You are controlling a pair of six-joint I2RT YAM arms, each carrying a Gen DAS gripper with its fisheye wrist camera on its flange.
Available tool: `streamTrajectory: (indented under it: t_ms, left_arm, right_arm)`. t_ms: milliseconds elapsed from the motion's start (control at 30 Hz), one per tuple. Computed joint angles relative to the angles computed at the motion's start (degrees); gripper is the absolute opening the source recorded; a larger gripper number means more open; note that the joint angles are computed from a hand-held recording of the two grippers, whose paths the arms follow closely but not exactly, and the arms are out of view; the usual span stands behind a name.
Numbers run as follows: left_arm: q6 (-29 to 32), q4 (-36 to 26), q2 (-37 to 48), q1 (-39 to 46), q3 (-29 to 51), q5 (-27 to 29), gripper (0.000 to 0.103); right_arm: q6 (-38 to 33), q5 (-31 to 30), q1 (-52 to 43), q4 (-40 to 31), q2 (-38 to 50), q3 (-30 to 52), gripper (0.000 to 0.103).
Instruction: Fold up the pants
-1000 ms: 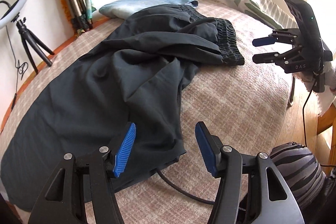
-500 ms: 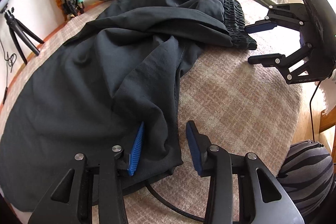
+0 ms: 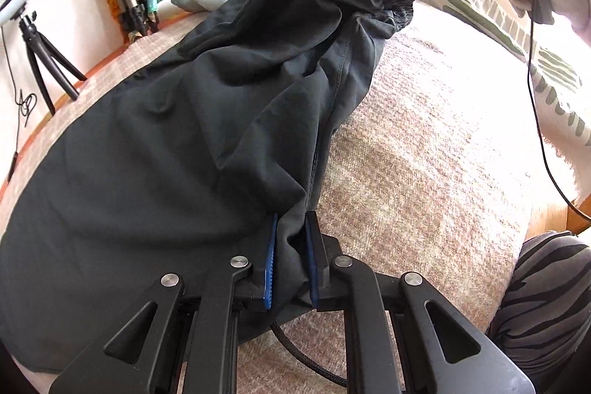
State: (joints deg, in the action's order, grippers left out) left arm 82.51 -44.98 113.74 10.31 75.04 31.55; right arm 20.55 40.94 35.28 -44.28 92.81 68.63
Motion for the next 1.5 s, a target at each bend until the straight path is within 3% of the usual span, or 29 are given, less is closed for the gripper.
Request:
streamTrajectory:
  t_ms: [167,233,267,300,367,433,533,667,800,1033,1067,1133,1200,1267,1367,1433,1500]
  left_arm:
    - [-0.3,-2.7,1.6,0.8,2.2,0.8,0.012]
    - [0.0,-2.0,1.2,0.7,1.6,0.9,0.012]
    - [0.0,-1.9,1.2,0.7,1.7,0.8,0.011]
    - [0.2,-2.0,1.2,0.7,1.7,0.8,0.011]
    - [0.3,-2.5,1.4,0.6,2.2,0.6,0.01]
    - [0.5,-3.3,1.7,0.7,2.8,0.6,0.01]
    - [0.4,-4.3,2.1,0.7,3.7,0.8,0.009]
    - [0.7,-5.3,1.6,1.1,4.0,1.3,0.008]
    - [0.2,-7.8,2.0,1.6,5.9,1.7,0.007]
    - [3.1,-8.3,-0.2,3.0,4.5,1.7,0.007]
    - [3.5,-8.3,-0.4,3.1,4.3,1.7,0.006]
    - [3.6,-8.6,-0.3,3.4,4.4,1.7,0.006]
    - [3.4,-9.0,0.1,3.5,5.0,1.8,0.006]
    - [3.1,-9.6,0.5,3.6,5.6,2.2,0.006]
    - [3.9,-11.9,1.3,3.9,6.9,2.4,0.006]
    - [4.9,-13.4,1.9,4.4,7.9,2.7,0.006]
    - [5.8,-15.4,2.7,4.8,9.2,2.4,0.009]
  right_arm:
    - [-5.8,-6.5,-14.0,5.0,2.4,2.1,0.01]
    - [-5.4,-9.0,-18.0,8.0,3.6,1.0,0.017]
    - [-4.1,-9.7,-19.6,8.6,4.0,0.4,0.033]
    - [-1.7,-9.6,-20.8,9.1,3.6,-0.7,0.046]
    - [3.3,-12.7,-22.7,13.3,-1.4,-7.2,0.057]
    - [9.5,-16.4,-23.5,16.3,-7.6,-14.2,0.061]
    - [22.2,-18.1,-20.1,18.1,-16.8,-24.7,0.075]
    - [37.2,-22.4,-14.1,24.3,-24.3,-36.3,0.076]
    - [47.9,-30.0,-14.5,41.8,-24.8,-45.9,0.076]
    - [57.7,-27.6,-15.7,59.4,-15.5,-47.5,0.077]
    - [58.6,-26.5,-15.7,59.9,-14.3,-46.8,0.071]
    - [58.7,-24.9,-15.5,56.1,-12.0,-43.5,0.046]
    - [58.3,-24.4,-15.5,53.7,-11.6,-42.1,0.028]
    - [57.5,-21.2,-13.7,51.0,-16.1,-42.6,0.022]
    - [56.5,-8.6,-5.4,31.4,-25.8,-37.7,0.017]
    - [60.0,-1.5,0.8,19.3,-30.4,-34.9,0.016]
    - [60.3,-2.3,1.8,13.8,-31.6,-34.2,0.018]
